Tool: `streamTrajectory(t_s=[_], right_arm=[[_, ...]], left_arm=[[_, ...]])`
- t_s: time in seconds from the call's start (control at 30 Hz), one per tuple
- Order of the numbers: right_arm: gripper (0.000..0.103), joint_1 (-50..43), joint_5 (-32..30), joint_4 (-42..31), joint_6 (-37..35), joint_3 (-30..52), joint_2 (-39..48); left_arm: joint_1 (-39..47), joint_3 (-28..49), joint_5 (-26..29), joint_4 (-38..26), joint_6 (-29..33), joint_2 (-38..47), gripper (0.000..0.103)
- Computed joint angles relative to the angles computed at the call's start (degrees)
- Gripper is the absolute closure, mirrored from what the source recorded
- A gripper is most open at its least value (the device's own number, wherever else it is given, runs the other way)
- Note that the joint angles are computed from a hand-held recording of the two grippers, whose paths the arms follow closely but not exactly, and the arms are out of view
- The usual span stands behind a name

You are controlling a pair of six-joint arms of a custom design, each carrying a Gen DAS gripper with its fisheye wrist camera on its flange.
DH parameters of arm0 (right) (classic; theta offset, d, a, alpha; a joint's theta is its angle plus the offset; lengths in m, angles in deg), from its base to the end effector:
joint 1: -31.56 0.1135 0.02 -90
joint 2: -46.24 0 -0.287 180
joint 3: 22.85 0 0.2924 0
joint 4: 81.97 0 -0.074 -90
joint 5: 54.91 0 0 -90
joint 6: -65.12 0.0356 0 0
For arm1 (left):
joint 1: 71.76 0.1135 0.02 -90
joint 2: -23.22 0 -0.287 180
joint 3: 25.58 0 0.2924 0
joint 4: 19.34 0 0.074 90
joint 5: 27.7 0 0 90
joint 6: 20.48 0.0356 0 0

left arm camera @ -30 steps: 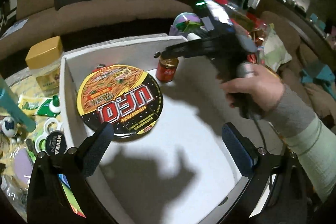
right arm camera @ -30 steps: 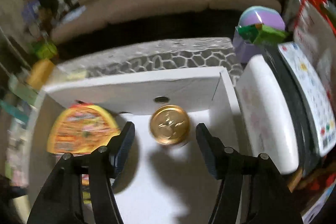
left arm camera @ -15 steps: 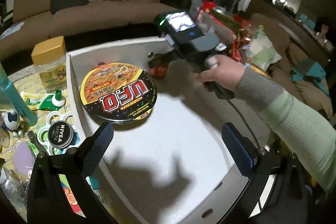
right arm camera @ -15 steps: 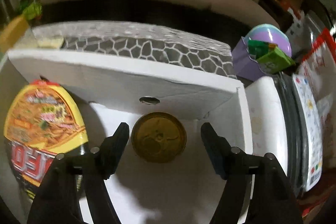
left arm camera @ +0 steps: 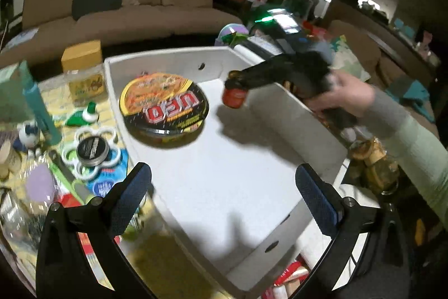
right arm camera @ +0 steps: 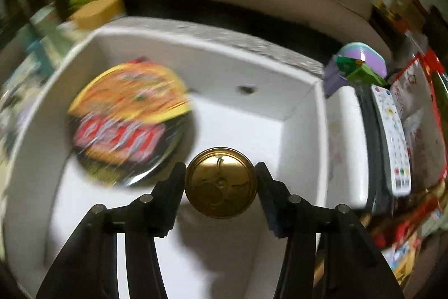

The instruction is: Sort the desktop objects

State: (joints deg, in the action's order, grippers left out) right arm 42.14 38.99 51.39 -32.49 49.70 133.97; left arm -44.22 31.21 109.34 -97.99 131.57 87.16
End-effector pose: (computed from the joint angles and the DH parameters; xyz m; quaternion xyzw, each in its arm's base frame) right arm 0.3372 0.0605 0.2272 -0.1450 0.9585 -0.0267 0.2441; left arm 0.1816 0.0653 0.2369 0.2858 0.8707 -0.2593 0.3048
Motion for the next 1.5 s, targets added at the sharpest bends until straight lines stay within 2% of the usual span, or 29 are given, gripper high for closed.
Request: streamTrajectory(t_s=[0.1,0.17,0.37,0.5,0.6,0.67,0.7,0.87,0.93,0.97,1.0,1.13,1.27,1.5], right_arm=[[0.053,5.1,-1.6,-2.6,1.6,-2.2,-4.3],[0.053,9.6,-1.9,-2.9,3.3,-2.0,-4.0],[0.053,22.1,1.1,1.1,10.4,2.7,5.8],[0.053,24.5,1.6,4.4,12.8,3.6,10.6],[0.050,22.0,-2.6,6.6,16.0,2.3,10.2],[0.039,20.3,-5.6,6.7,17.8,1.0,8.4],[0.037,19.3,-7.7,7.6,18.1,-0.5,6.4],[0.035,13.0,-17.3,5.8,21.4,-5.0,-0.9],[0.044,10.0,-23.5,4.5,23.5,-5.5,0.2],[0.056,8.4,-27.1,4.7,24.8,-5.9,1.4],[0.062,7.2,-30.1,5.6,26.5,-6.2,3.0],[0.064,5.5,-38.3,14.6,34.4,-8.0,7.9],[0.065,6.8,-39.2,20.0,39.6,-7.9,9.7],[0.064,8.8,-34.6,19.5,41.2,-7.2,8.8]], left_arm=[[1.6,-0.7,-0.3,-0.5,1.0,1.0,0.000],[2.4,-1.4,-1.0,-0.1,0.8,1.4,0.000],[6.1,-1.2,-1.8,-1.6,4.0,3.9,0.000],[8.3,-0.3,-1.6,-3.6,7.0,5.4,0.000],[8.4,-0.3,-1.5,-4.2,8.0,5.9,0.000],[8.2,-0.4,-1.4,-4.5,8.1,5.9,0.000],[8.2,-0.5,-1.3,-5.0,8.6,5.7,0.000],[9.0,-0.7,-1.1,-7.3,10.7,4.9,0.000],[9.5,-0.4,-0.7,-8.5,11.6,4.9,0.000],[9.7,-0.4,-0.6,-8.8,12.0,5.0,0.000],[10.0,-0.5,-0.5,-9.3,12.5,5.2,0.000],[11.2,-0.7,-0.5,-10.8,15.1,5.6,0.000],[13.3,-0.1,-0.2,-12.9,19.2,7.5,0.000],[13.6,1.9,1.3,-14.3,19.8,11.3,0.000]])
